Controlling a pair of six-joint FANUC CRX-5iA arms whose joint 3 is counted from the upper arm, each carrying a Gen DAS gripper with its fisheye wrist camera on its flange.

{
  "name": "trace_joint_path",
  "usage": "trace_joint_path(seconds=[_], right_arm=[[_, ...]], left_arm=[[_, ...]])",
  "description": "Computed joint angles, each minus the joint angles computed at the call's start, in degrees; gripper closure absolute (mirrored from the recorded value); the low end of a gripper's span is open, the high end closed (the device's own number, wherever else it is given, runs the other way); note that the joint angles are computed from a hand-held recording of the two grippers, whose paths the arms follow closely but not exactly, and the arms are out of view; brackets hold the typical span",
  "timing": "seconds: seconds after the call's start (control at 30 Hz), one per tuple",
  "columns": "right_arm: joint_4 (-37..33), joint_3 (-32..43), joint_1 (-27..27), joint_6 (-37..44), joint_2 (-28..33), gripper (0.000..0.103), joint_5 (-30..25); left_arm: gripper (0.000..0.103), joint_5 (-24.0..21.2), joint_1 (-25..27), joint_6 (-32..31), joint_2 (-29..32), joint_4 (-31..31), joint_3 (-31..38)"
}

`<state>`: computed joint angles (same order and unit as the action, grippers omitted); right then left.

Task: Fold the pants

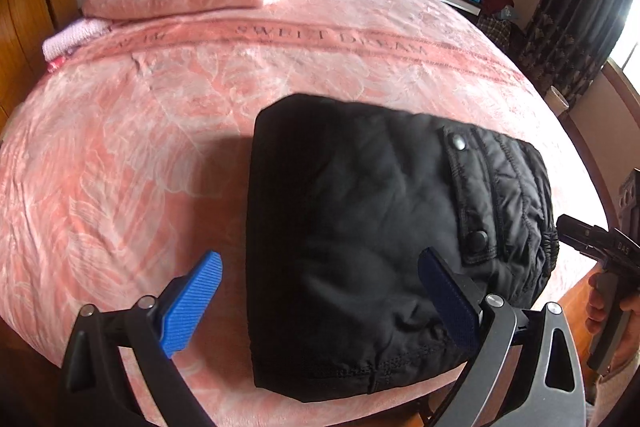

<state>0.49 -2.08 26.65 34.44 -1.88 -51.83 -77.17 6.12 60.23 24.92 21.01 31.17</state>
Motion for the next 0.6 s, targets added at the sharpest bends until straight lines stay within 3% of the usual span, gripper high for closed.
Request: trace_joint_path(seconds=[0.1, 0.23, 0.43, 0.6], right_arm=[[-3.5, 0.2, -1.6, 2.9, 0.3, 0.003, -0.3], [-10.5, 0.0, -4.4, 8.9, 0.3, 0.003, 0.5], [-27.5, 1.6, -11.5, 21.5, 1.2, 0.003, -1.1], [-32.3, 2.9, -13.9, 26.1, 2.0, 0.003, -2.9]], left_arm=[[0.004, -8.2, 1.7, 0.6, 6.2, 1.4, 5.9], [0.004, -13.7, 3.5, -0.8, 11.1, 5.5, 9.5], [0.004, -25.7, 4.7, 1.2, 20.9, 14.0, 18.4], [0.004, -29.8, 4.2, 2.7, 24.9, 15.3, 23.0]])
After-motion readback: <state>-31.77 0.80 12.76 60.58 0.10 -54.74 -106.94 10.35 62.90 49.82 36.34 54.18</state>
